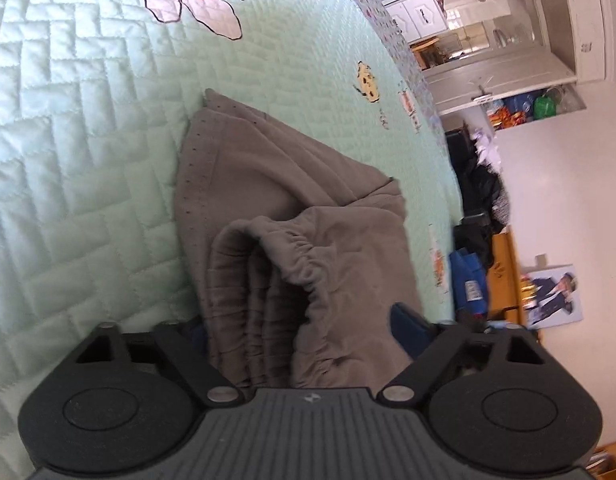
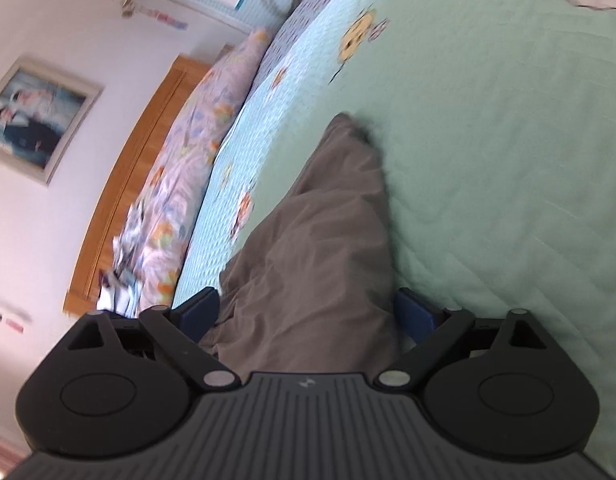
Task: Fold clothes
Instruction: 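Lift the folded trousers with both grippers and carry them toward the clothes pile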
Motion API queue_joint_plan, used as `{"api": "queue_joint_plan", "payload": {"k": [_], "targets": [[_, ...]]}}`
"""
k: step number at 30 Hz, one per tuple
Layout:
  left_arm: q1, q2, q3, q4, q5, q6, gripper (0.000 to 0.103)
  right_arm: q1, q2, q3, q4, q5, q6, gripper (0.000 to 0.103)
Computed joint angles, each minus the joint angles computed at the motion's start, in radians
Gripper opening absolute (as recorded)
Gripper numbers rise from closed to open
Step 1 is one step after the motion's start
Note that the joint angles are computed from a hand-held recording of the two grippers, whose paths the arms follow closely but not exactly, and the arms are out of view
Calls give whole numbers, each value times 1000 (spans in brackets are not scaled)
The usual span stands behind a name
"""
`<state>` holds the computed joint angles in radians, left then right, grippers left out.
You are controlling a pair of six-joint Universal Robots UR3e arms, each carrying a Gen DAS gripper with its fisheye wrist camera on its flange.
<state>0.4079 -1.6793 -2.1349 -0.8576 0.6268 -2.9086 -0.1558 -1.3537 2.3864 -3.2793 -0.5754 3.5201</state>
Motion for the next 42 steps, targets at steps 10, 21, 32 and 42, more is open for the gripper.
{"api": "queue_joint_plan", "payload": {"k": [10,21,32,42], "targets": [[56,-85,11,-73,-61,89,38,53,63,-262,430,69,-240,103],[61,-83,-3,-67,-65,74,36,40,40,-226,409,77,-248,103],[55,-28,-14,-43,-16,63,32,64,44,-149,234,-37,-111,21],[64,-10,-2,-85,-5,74,32,110,2,-138,163,-127,-59,21]]}}
